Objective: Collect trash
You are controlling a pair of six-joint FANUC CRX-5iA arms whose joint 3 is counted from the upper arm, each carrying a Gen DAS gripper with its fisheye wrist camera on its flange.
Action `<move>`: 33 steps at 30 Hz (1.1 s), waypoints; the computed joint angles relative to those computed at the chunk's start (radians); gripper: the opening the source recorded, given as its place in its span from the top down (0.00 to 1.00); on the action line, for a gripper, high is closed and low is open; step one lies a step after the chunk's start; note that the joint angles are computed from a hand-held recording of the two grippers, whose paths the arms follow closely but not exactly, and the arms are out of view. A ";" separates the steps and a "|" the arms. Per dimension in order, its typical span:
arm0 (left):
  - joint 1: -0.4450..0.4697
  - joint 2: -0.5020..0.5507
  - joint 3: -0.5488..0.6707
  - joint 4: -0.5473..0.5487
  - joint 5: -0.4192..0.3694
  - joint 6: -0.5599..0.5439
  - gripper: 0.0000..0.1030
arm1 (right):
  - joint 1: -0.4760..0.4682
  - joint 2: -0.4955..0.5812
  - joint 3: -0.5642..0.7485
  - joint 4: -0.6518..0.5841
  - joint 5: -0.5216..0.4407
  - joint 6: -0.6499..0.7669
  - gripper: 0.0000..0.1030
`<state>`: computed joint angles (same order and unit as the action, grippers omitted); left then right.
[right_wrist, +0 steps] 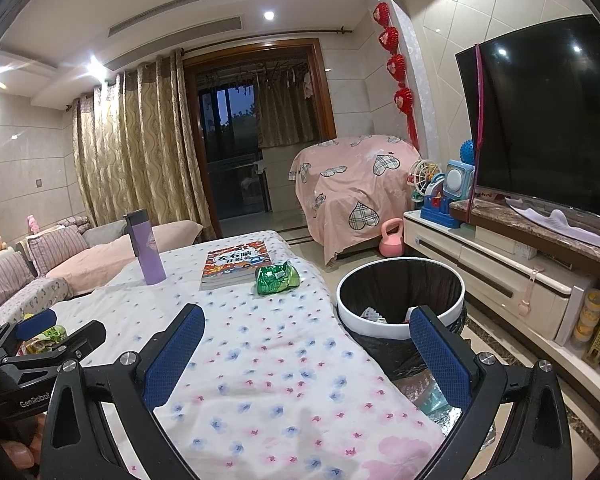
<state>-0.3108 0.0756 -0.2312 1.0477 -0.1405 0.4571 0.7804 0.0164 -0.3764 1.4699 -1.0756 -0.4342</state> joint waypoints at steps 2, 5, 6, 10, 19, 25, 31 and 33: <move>-0.004 0.001 -0.004 0.024 0.004 -0.023 0.00 | 0.000 0.000 -0.001 0.001 0.001 -0.001 0.00; -0.010 0.002 -0.007 0.053 0.012 -0.053 0.00 | 0.000 -0.001 -0.002 0.004 0.004 -0.006 0.00; -0.011 0.002 -0.008 0.054 0.012 -0.052 0.00 | 0.000 0.000 -0.002 0.004 0.003 -0.006 0.00; -0.007 0.003 -0.004 0.034 0.007 -0.034 0.00 | 0.000 0.000 -0.001 0.005 0.005 -0.006 0.00; -0.007 0.003 -0.002 0.034 0.006 -0.036 0.00 | -0.001 -0.001 0.001 0.004 0.008 -0.005 0.00; -0.006 0.007 0.003 0.024 0.001 -0.030 0.00 | -0.001 -0.001 0.001 0.003 0.010 -0.005 0.00; 0.009 0.015 0.019 -0.023 -0.023 0.015 0.00 | 0.003 0.003 0.013 -0.006 0.011 0.005 0.00; 0.013 0.017 0.023 -0.032 -0.032 0.026 0.00 | 0.003 0.005 0.016 -0.009 0.013 0.008 0.00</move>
<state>-0.2981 0.0928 -0.2078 1.0161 -0.1723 0.4827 0.7831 0.0215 -0.3602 1.4604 -1.0628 -0.4265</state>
